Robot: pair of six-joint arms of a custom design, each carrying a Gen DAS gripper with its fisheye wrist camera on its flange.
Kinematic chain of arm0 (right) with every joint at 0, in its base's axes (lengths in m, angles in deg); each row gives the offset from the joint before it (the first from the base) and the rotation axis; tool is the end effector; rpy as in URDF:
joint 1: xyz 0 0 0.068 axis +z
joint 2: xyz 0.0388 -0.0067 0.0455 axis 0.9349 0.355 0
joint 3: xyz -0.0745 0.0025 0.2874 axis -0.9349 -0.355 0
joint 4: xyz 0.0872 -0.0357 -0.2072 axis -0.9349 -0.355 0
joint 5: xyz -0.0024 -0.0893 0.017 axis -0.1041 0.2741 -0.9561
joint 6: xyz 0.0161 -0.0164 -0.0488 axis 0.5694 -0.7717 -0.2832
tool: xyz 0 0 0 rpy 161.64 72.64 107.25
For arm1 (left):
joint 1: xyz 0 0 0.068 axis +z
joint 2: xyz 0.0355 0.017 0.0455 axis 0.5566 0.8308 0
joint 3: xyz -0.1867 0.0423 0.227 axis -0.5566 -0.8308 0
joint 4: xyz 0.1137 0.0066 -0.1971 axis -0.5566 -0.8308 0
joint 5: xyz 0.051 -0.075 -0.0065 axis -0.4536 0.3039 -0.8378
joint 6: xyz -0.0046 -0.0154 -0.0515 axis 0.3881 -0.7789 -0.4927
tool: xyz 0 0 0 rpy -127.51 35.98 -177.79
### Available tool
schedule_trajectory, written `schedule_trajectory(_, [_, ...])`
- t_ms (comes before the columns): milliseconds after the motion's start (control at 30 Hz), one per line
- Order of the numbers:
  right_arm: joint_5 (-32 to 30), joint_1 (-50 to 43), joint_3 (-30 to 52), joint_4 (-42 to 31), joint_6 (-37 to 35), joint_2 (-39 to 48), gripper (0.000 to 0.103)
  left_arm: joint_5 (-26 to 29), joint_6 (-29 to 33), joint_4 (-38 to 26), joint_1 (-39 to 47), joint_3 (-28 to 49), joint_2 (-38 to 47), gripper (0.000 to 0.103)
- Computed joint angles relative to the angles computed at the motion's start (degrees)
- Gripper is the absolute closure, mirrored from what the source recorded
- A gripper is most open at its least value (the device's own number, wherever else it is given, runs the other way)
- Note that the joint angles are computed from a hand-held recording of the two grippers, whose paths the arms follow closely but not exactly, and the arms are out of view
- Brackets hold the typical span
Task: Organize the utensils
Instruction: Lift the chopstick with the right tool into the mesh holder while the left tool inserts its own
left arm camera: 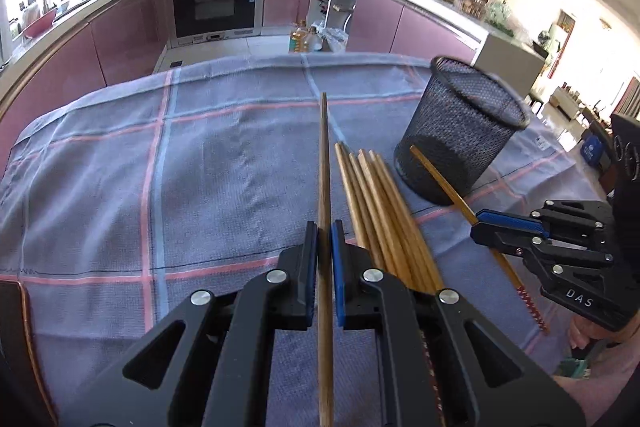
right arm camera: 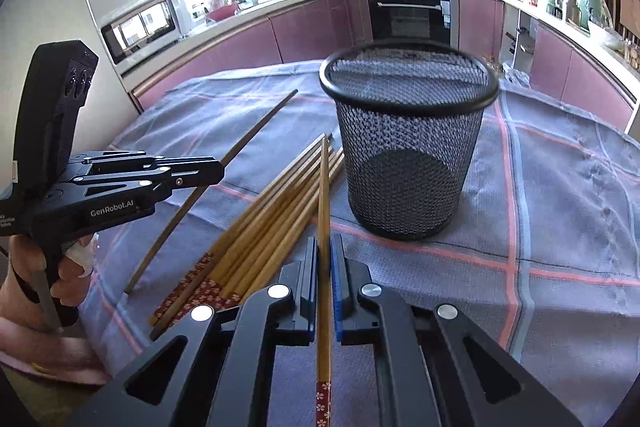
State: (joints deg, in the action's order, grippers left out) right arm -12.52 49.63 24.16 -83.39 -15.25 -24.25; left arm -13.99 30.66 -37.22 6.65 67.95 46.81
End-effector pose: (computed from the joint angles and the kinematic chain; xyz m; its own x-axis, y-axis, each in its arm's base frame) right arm 0.1359 -0.0308 0.1910 -0.7274 0.0284 -0.6856 -0.1530 0.9673 0.2024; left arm 0.2549 -0.1389 0.1656 -0.6847 0.3288 -0.6505 0.5498 0.8189 -0.1649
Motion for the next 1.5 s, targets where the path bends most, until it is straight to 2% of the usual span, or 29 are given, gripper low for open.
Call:
schedule_trajectory(200, [-9.6, -7.8, 4.6, -10.1, -4.0, -6.5, 0.097, 6.5, 0.1, -4.6, 2.9, -0.5, -9.7, 0.095])
schedule_trajectory(333, [-14.2, -11.9, 7.5, -13.9, -5.8, -8.0, 0.097, 10.1, -0.2, -7.8, 4.0, -0.1, -15.4, 0.095])
schedule_trajectory(600, [-21.3, -17.3, 12.1, -16.8, -7.1, -8.0, 0.097, 11.3, -1.9, -12.1, 3.7, 2.1, -22.5, 0.095])
schedule_trajectory(733, [-23.1, -18.6, 14.1, -16.4, -6.5, -7.4, 0.097, 13.1, -3.6, -12.5, 3.7, 4.1, -23.7, 0.095])
schedule_trajectory(1133, [-25.5, -19.9, 25.1, -14.1, -1.1, -4.6, 0.097, 11.6, -6.7, -14.3, -1.1, 16.8, -23.0, 0.095])
schedule_trajectory(1333, [-26.0, -21.5, 27.9, -9.0, 2.4, -2.3, 0.097, 8.3, -7.1, -14.6, -5.1, 23.0, -20.0, 0.095])
schedule_trajectory(1500, [-21.0, -18.2, 27.6, -5.2, 3.8, 0.9, 0.097, 3.7, -6.4, -15.5, -9.0, 26.3, -15.0, 0.095])
